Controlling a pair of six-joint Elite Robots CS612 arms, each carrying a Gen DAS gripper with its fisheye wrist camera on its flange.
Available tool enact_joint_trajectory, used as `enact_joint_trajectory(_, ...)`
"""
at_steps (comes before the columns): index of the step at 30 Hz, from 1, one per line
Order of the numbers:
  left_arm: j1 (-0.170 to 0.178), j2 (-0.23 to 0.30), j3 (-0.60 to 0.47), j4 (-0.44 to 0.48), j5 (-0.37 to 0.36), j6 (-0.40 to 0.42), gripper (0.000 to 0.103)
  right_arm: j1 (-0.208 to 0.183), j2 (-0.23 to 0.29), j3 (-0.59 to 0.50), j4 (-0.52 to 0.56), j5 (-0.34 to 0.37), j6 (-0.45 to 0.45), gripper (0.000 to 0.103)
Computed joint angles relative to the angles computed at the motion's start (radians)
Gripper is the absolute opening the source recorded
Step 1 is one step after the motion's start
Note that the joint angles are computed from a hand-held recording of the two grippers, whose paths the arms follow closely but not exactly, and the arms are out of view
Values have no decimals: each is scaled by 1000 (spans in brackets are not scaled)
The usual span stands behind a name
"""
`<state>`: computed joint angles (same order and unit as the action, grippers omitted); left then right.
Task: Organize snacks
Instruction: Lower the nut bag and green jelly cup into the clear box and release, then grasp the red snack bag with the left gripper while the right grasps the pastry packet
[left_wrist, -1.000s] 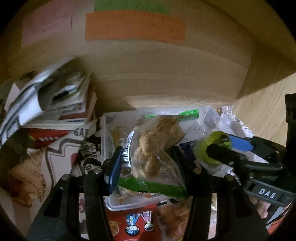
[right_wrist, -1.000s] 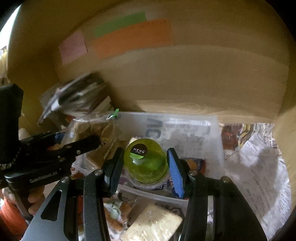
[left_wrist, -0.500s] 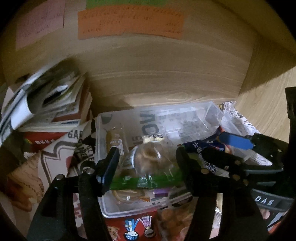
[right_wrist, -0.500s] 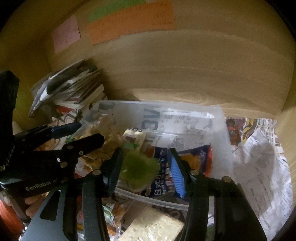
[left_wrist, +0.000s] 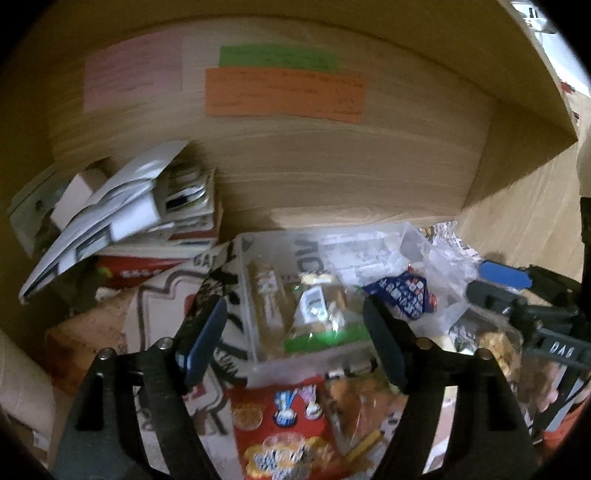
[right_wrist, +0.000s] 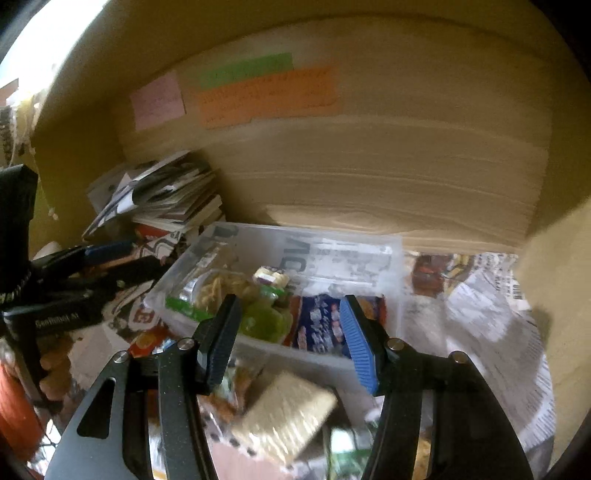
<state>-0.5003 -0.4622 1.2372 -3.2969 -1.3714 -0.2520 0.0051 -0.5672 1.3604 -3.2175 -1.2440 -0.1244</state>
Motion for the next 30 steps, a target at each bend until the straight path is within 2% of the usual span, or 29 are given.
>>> enact_joint_trajectory(5, -3, -15, 54, -3, 20, -2, 80, -13, -26, 66, -48, -22, 5, 57)
enact_joint_trajectory(9, -1, -20, 81, 18, -5, -33, 83, -24, -39, 107, -64, -45, 17, 57)
enact_joint_trajectory(15, -4, -14, 91, 73, -40, -56, 85, -37, -40, 138, -22, -68, 26, 57)
enact_joint_trajectory(17, -5, -8, 85, 98, -50, -64, 86, -41, -38, 149, -16, -95, 35, 58)
enact_joint_trajectory(18, -5, -6, 84, 105, -51, -67, 88, -43, -38, 156, -16, -109, 38, 60)
enact_joint_trajectory(20, -6, -1, 80, 122, -48, -73, 91, -47, -37, 165, -14, -138, 49, 83)
enact_joint_trajectory(21, -6, 4, 75, 128, -49, -75, 91, -49, -36, 169, -21, -151, 55, 86)
enact_joint_trajectory(27, -7, 25, 45, 177, -51, -76, 92, -61, -36, 176, 19, -183, 54, 87)
enact_joint_trajectory(30, -6, 33, 32, 198, -53, -91, 92, -66, -29, 167, 45, -163, 79, 87)
